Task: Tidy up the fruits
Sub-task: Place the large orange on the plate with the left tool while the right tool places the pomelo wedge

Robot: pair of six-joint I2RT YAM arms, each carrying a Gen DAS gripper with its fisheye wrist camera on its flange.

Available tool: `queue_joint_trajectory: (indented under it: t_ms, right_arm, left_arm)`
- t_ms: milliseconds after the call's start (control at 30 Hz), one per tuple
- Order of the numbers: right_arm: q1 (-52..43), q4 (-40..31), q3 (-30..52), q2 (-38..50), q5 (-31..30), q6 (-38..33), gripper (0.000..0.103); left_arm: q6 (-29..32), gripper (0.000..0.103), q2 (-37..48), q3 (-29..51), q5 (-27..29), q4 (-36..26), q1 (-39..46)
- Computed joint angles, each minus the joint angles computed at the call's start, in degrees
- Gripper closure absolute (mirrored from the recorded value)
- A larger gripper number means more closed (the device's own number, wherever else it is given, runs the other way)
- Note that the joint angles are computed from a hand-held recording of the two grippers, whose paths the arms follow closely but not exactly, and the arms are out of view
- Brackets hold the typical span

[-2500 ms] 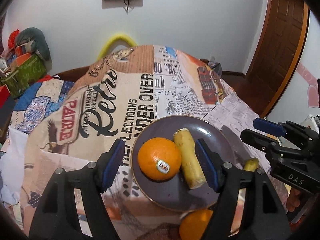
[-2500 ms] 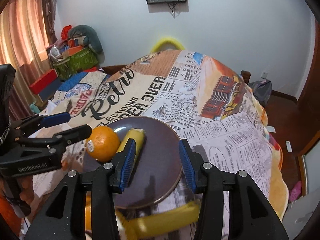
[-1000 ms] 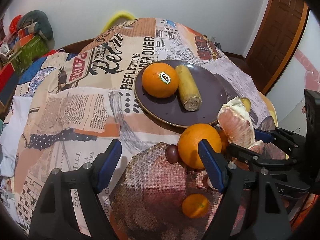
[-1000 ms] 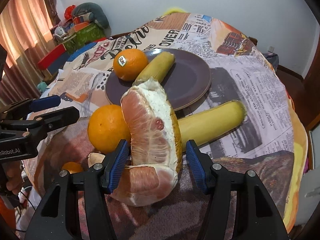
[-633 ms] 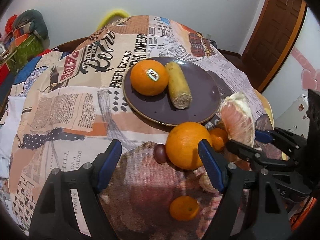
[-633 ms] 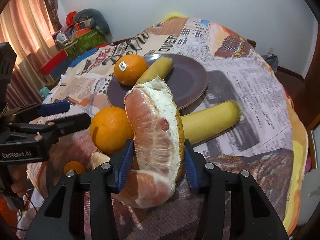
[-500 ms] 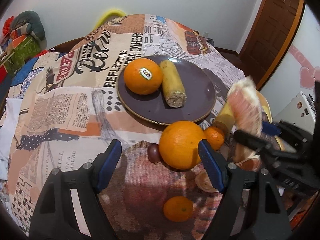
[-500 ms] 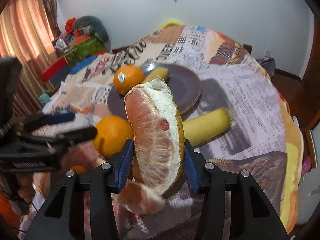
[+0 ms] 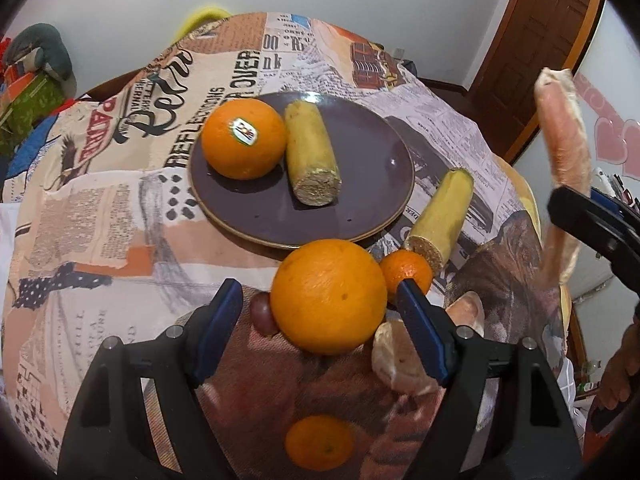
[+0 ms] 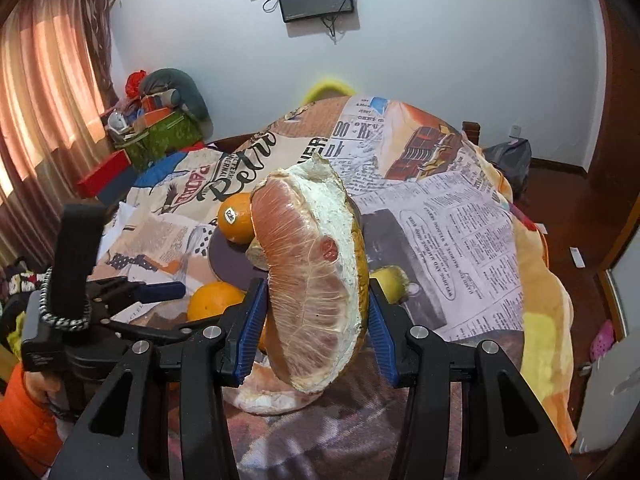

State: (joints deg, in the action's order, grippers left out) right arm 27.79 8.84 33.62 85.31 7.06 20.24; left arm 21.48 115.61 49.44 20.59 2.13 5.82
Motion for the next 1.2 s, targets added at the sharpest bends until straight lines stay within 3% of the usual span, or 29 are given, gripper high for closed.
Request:
queue_joint_trajectory:
  t_ms: [133,333,800,1200]
  right_arm:
    - [-0.56,-0.13,-0.64,-0.3,-0.56,0.19,0.058]
    - [-1.03,0.09,-0.87,0.39,-1.24,0.28,0.058]
    - [-1.83,0.84,1.6,2.72,-2.16,0.24,0.058]
    - [-3.81,2.3,8.35,10.47,-4.63,-0.37,0.058]
  left_arm:
    - [-0.2,0.024,1.45,0.57,-0.22,0.58,-0.78]
    - [0.26,0.039,2.25,0.79,0.99,1.05,-0.51]
    - [0.25,0.04,-3.36,0.2,3.21,1.36,3.53]
    - [-2.59,0.04,3.71,10.61,2.3,-1.45,2.94]
